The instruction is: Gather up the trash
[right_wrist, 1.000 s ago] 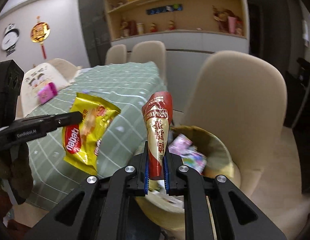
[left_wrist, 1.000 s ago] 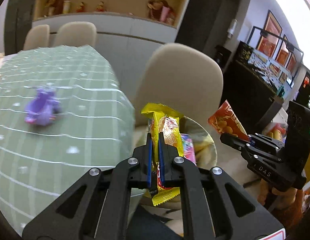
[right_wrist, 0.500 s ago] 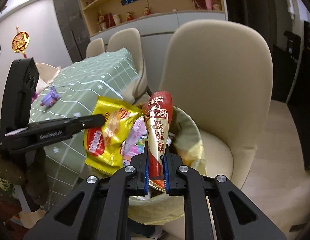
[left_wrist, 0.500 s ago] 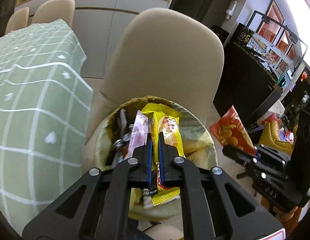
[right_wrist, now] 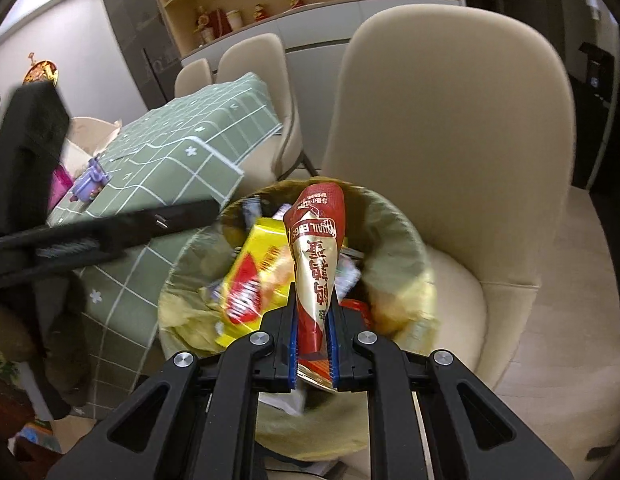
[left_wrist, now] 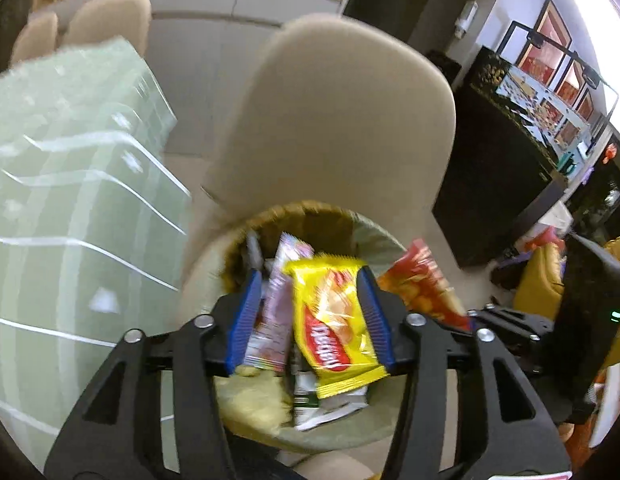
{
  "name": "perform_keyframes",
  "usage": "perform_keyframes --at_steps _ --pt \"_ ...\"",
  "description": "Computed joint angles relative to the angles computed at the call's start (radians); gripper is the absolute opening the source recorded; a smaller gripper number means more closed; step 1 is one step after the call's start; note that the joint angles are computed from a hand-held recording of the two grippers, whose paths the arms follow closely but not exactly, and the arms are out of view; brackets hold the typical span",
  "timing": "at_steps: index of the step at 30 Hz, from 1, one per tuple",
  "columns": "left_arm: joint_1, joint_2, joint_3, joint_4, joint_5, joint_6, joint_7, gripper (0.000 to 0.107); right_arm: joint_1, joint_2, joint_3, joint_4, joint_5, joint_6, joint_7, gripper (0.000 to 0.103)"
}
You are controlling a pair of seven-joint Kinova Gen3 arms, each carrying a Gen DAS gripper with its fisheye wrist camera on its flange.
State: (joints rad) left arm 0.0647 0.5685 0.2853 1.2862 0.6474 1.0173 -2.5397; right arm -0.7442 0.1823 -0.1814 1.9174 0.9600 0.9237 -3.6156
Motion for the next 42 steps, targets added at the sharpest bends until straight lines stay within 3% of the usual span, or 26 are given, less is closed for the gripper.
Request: perform_keyframes --at_steps 5,9,11,15,19,22,24,25,31,34,39,42 --pt "-0.081 -0.099 -0.003 0.107 0.072 -0.07 -0.104 0.06 0.217 0.076 -0.12 -0.09 -0.082 -0.087 0.189 0.013" --pt "-0.152 -0.133 -0.023 0.145 0.128 -0.039 -0.164 0.062 0.398 0.192 -0.259 -0.183 -0.205 -0.072 0.352 0.013" --pt "-0.175 -0.141 -0.036 0.151 0.15 -0.018 -0.186 0.063 0.427 0.21 -0.272 -0.205 -0.255 -0.063 0.407 0.013" --pt "-0.219 -0.154 -0.058 0.171 0.192 0.023 -0.241 0.065 0.376 0.218 -0.21 -0.225 -0.302 -0.06 0.43 0.013" --pt "-0.237 -0.162 -0.078 0.179 0.205 0.078 -0.268 0.07 0.333 0.212 -0.194 -0.224 -0.26 -0.05 0.342 0.014" --pt "-0.252 -0.172 -0.095 0.189 0.212 0.111 -0.28 0.075 0.243 0.191 -0.137 -0.217 -0.232 -0.019 0.285 0.03" --pt "-0.262 -0.181 -0.107 0.201 0.213 0.124 -0.293 0.078 0.179 0.19 -0.102 -0.229 -0.209 0.026 0.272 0.046" --pt "-0.263 -0.193 -0.113 0.217 0.215 0.121 -0.303 0.08 0.157 0.19 -0.099 -0.238 -0.198 0.052 0.269 0.047" --pt "-0.299 -0.22 -0.145 0.257 0.244 0.155 -0.353 0.08 0.178 0.172 -0.21 -0.239 -0.127 0.156 0.177 0.048" --pt "-0.329 -0.252 -0.162 0.302 0.286 0.144 -0.414 0.08 0.143 0.153 -0.235 -0.227 -0.09 0.219 0.112 0.048" --pt "-0.334 -0.322 -0.254 0.417 0.391 0.098 -0.545 0.08 -0.071 0.155 -0.193 -0.248 0.016 0.394 -0.084 0.048" --pt "-0.409 -0.389 -0.236 0.535 0.451 0.023 -0.667 0.08 -0.201 0.191 -0.17 -0.314 0.074 0.511 -0.139 0.048"
